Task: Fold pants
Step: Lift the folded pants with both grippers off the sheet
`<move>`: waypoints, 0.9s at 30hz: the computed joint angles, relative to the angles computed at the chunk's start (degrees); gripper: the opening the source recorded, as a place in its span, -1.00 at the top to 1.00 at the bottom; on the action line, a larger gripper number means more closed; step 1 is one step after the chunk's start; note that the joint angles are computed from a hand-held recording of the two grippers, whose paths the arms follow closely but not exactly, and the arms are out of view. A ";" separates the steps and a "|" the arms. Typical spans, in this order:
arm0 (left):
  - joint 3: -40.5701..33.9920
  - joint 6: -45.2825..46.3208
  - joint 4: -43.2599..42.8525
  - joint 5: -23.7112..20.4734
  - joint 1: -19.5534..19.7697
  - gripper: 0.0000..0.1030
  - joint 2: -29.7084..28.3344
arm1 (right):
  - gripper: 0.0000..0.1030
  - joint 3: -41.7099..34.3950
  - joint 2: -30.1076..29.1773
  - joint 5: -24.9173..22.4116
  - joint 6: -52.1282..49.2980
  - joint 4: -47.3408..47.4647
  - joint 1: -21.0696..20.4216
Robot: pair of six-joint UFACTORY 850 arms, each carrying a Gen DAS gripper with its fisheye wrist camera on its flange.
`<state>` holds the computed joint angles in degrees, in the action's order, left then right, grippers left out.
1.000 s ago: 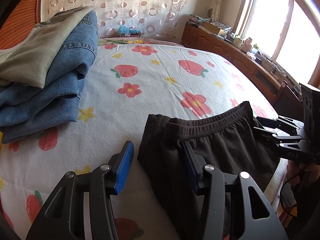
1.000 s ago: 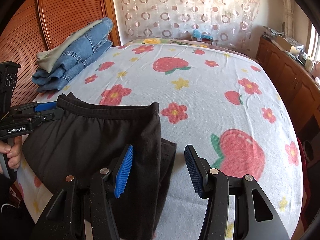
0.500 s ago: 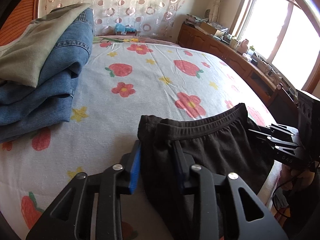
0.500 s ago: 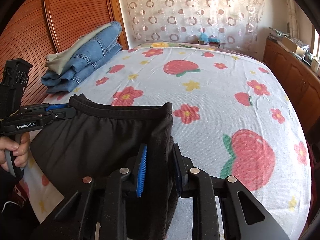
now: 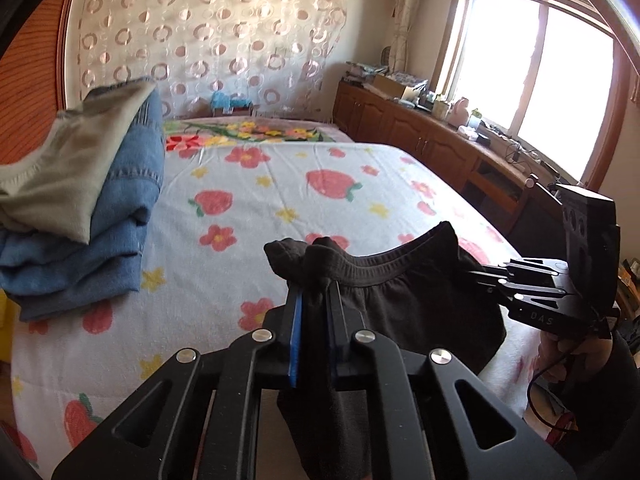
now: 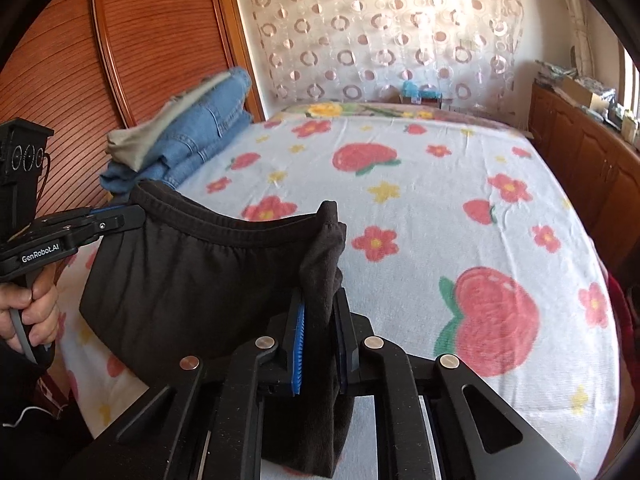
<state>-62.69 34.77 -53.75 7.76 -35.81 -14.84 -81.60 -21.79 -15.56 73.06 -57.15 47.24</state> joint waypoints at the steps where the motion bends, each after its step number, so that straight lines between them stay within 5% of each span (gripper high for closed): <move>1: 0.09 0.20 -0.03 0.34 -0.21 0.78 0.30 | 0.76 0.36 0.43 -0.10 1.20 -1.32 0.13; 27: 0.91 -4.82 7.17 5.51 -3.18 0.78 4.85 | 0.76 9.93 10.02 -2.31 32.15 -34.24 2.26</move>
